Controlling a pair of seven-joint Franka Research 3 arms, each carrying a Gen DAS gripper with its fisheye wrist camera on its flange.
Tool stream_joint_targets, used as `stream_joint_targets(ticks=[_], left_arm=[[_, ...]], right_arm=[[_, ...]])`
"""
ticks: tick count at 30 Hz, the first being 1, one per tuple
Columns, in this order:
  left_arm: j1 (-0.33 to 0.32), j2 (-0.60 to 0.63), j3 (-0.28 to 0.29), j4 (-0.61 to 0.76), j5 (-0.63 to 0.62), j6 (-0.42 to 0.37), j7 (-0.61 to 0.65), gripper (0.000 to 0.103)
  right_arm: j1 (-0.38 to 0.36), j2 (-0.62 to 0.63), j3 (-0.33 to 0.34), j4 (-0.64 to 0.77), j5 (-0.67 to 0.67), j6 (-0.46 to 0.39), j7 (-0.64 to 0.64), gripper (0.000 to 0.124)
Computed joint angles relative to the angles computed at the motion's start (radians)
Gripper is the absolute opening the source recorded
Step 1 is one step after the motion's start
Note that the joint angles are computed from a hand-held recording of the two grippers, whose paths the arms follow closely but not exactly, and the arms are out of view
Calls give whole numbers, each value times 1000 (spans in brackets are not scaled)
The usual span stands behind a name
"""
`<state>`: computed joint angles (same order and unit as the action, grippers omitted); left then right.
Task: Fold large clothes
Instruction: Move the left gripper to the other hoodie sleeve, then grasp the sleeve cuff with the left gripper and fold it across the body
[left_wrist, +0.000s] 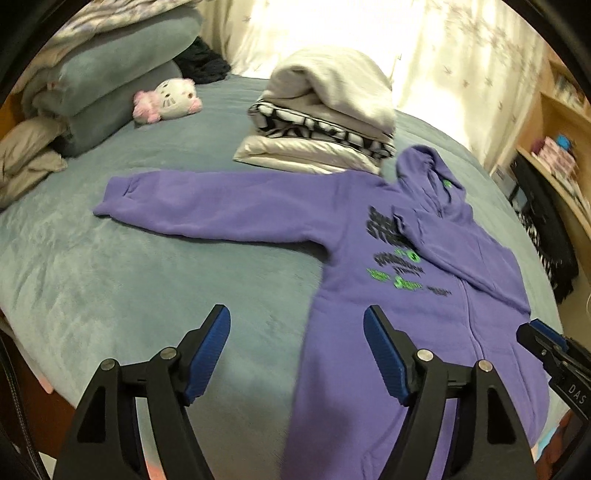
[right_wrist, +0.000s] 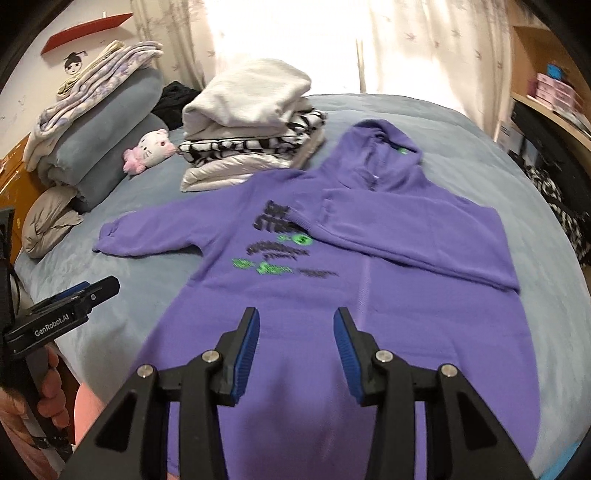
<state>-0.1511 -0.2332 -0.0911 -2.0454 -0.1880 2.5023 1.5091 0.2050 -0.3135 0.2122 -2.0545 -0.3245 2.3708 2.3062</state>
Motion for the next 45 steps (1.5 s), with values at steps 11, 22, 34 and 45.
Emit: stream_joint_targets(ticks=[11, 22, 34, 45], left_arm=[[105, 233, 47, 161, -349, 24, 214, 73], [297, 492, -19, 392, -423, -10, 129, 73], [368, 742, -92, 682, -282, -29, 27, 66], [256, 596, -68, 606, 80, 112, -52, 6]], right_arm=[[70, 273, -45, 252, -92, 42, 19, 42], [190, 543, -149, 522, -35, 35, -61, 42], [238, 750, -219, 735, 114, 5, -129, 41], [222, 598, -239, 528, 140, 97, -71, 41]])
